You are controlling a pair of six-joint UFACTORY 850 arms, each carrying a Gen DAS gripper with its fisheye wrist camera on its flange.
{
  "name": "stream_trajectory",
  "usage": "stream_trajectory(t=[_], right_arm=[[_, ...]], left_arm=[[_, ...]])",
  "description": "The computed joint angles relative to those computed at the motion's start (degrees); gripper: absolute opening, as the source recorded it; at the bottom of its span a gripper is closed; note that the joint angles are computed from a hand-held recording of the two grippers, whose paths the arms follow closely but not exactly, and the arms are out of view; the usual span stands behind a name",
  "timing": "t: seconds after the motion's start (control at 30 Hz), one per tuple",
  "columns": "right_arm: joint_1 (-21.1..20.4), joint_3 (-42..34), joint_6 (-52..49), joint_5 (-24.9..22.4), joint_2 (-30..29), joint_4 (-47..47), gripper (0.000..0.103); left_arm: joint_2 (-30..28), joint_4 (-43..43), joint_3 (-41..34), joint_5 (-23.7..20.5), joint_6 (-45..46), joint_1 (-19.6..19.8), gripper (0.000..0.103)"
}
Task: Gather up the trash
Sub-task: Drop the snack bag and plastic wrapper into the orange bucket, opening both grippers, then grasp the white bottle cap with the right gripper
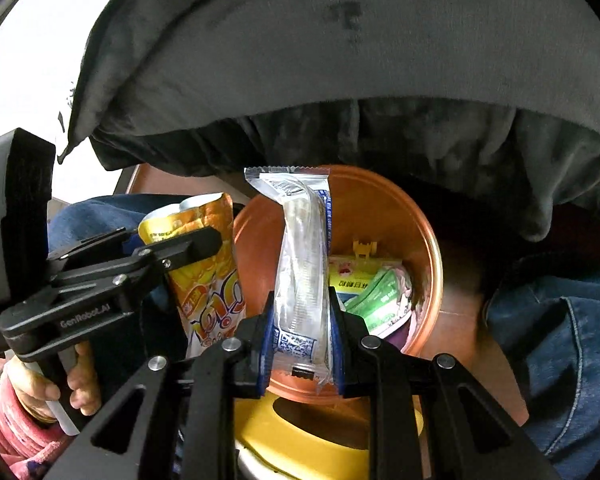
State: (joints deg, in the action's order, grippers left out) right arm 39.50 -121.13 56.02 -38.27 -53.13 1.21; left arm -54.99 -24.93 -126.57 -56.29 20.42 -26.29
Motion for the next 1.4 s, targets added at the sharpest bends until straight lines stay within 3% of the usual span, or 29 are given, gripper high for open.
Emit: stream_trajectory(t=[0.1,0.17,0.2,0.23,0.27,0.63,0.7,0.73,1.0,1.13,1.4], right_arm=[[-0.14,-0.39,0.39,-0.30,-0.30,0.07,0.029],[-0.19,-0.71,2.08,-0.23,-0.45,-0.06,0.059],[-0.25,-0.03,2.91,0.17,0.01,-0.58,0.060],[-0.22,0.44,3.79,0.34,0.40,-1.46,0.060],[-0.19,0.45,4.73,0.07,0.55,-2.42,0.060],[0.03,4.60,8.14,1.29,3.68,-5.85,0.060],[0.13,4.91,8.51,1.24,4.15,-6.79,0.060],[0.15,5.07,8.69,1.26,4.34,-7.13,0.060],[0.84,5.73,11.24,2.06,6.66,-12.21,0.062],[1.80,3.48,14.00,0.54,7.66,-20.07,0.064],[1.98,-7.23,16.00,-5.23,5.68,-35.87,0.072]], left_arm=[[-1.84,0.86,-2.70,-1.29,-1.72,-0.02,0.037],[-2.63,2.28,-3.96,-1.97,-4.08,-0.01,0.050],[-2.95,2.73,-4.54,-2.17,-4.99,-0.07,0.055],[-3.06,3.13,-4.88,-2.16,-5.95,0.02,0.066],[-2.83,3.26,-4.65,-1.70,-6.60,0.14,0.069],[-1.76,4.99,-4.00,-1.40,-9.29,0.77,0.070],[-0.84,5.61,-2.92,-0.56,-8.78,0.66,0.075],[-0.17,6.01,-2.10,0.13,-8.45,0.62,0.079],[5.80,6.12,3.77,6.17,-4.11,0.22,0.079],[9.04,4.07,6.04,10.26,-0.55,0.35,0.080],[10.04,1.37,1.39,16.85,2.78,1.16,0.088]])
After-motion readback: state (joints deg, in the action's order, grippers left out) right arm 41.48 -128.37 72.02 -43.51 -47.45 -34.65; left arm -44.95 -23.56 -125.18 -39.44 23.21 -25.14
